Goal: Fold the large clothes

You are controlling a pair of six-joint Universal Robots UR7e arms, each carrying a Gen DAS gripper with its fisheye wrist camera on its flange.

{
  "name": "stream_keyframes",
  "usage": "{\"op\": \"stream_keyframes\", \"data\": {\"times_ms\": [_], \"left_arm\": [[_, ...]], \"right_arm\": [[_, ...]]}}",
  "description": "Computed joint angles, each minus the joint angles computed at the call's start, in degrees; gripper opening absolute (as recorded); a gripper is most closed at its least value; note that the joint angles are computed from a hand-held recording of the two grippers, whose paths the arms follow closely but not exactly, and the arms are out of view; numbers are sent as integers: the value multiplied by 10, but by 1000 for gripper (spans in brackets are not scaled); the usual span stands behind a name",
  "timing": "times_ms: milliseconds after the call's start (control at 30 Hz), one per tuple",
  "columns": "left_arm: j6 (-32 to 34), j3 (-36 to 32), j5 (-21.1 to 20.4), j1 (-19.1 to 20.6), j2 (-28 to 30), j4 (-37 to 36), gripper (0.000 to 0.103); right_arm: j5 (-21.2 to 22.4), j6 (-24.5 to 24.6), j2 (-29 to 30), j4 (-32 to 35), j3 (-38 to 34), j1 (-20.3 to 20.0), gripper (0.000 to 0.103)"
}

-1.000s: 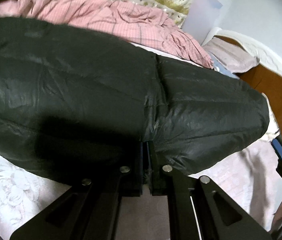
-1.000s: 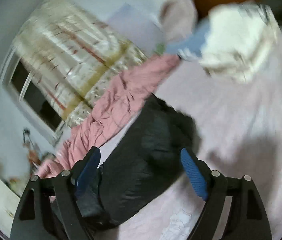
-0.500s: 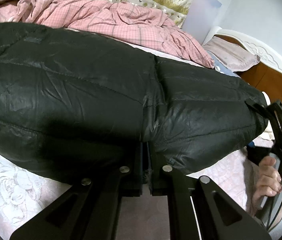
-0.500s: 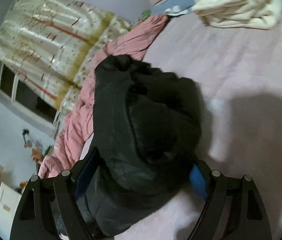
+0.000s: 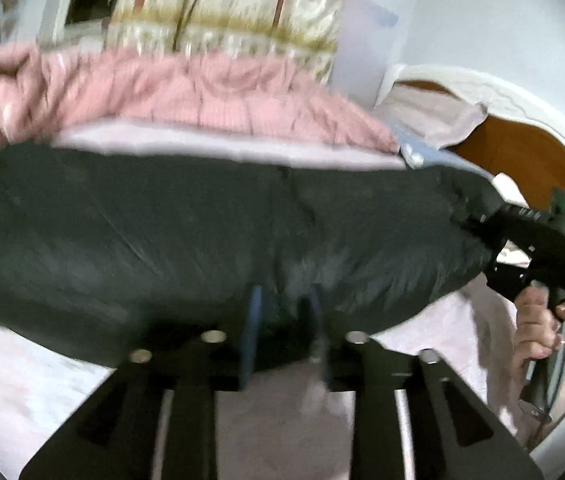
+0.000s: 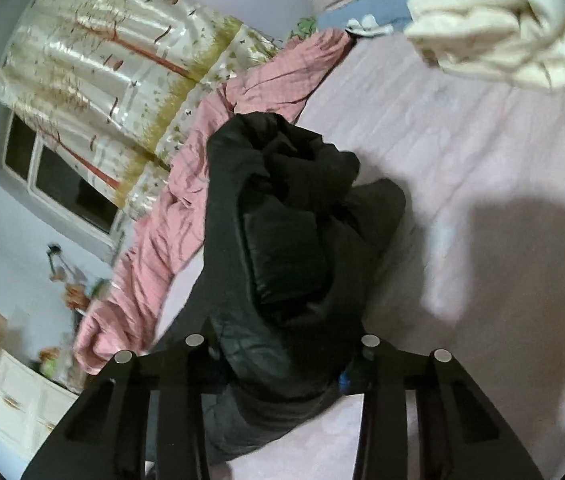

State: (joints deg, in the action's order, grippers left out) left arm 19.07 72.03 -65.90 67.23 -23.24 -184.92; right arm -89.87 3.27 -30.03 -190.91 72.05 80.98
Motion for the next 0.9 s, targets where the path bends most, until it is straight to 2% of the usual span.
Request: {"op": "stream_keyframes", "data": {"times_ms": [33,100,167,200,233,267,333,400,633,733,900], "left_arm": [[20,11,3,-4,-6,-29,44],[60,30,6,-10,-21,-84,52],[83,43,10,-12,-33,-130,73],[88,46,13,-11,-37,-149,80],[92,47,19,-10,-40,-169,94],[93,46,28,-8,-42,-185,100],[81,39,43,-2,-48,-189,101],[54,27,50,8,-55,-162,102],[-47,-15,56,38,-61,4,102],[-65,-30,43,44,-55,67,102],[-72,-42,43,41,-39,108,102]], "right_arm": [[-5,-3,-5,1,4,1,39],[-7,3,-24,27,15,0,38],[-4,2,-41,38,25,-2,39],[-16,-7,-48,30,32,-1,39],[-32,-20,-53,16,38,1,38],[-44,-30,-56,5,42,3,38],[-62,-41,-65,-19,52,4,38],[-67,-39,-78,-43,67,1,38],[-107,-65,-96,-128,92,5,38],[-122,-77,-95,-135,88,10,38],[-148,-129,-81,-162,79,24,38]]}}
